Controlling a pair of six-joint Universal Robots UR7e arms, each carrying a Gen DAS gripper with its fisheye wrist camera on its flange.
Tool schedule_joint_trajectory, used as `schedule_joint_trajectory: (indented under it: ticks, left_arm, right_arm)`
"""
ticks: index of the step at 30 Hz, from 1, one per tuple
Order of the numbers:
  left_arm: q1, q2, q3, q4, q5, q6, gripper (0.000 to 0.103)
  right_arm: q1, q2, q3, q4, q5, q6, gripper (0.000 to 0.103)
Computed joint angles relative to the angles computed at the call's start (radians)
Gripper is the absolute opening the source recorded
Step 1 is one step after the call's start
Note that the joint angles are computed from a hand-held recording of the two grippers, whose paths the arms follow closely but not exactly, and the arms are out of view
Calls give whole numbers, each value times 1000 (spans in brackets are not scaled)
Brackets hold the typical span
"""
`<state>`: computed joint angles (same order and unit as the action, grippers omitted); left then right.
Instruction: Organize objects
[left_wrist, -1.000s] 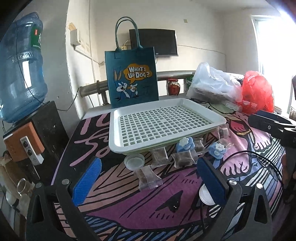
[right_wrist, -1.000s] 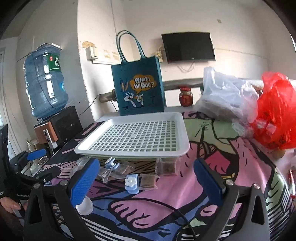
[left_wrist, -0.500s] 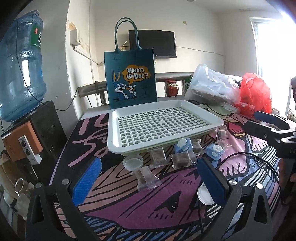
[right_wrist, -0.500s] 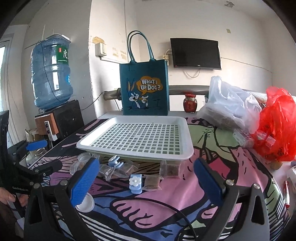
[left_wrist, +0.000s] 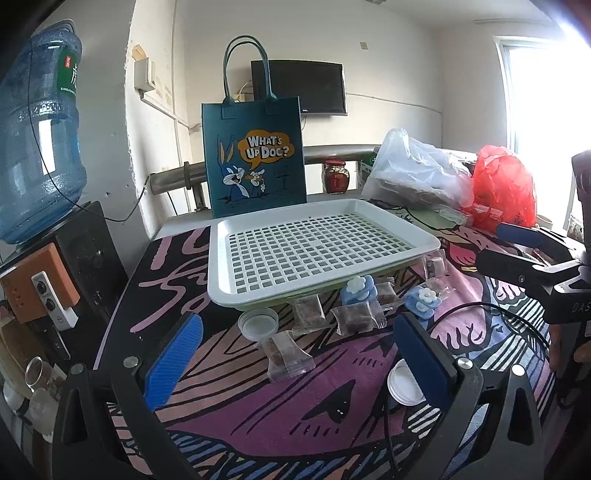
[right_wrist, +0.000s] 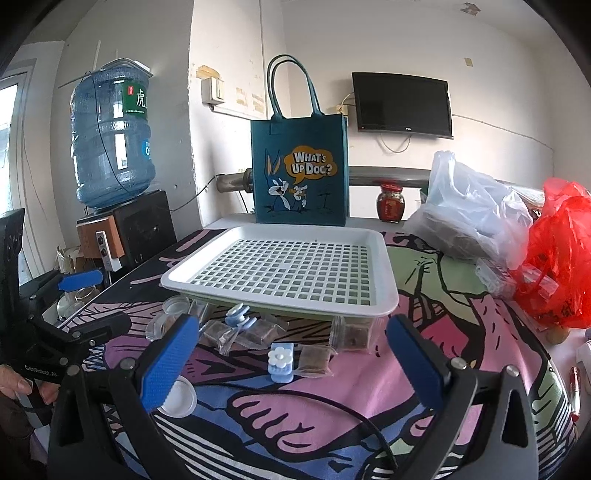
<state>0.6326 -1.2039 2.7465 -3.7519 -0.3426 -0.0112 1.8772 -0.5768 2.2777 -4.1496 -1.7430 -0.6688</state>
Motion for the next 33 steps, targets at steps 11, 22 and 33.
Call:
schedule_joint_trajectory:
  ticks: [11,22,33]
  left_arm:
    - [6,-5,2,-1,-22,3,103]
    - [20,-34,-4,57,-39,-15,103]
    - [75,-229,5,271,-219,-89,103]
  right_arm:
    - [11,-2,-14,51,-27,2,103]
    - [16,-5,-25,94,-44,7,103]
    - [-50,-121,21,286,60,132,102]
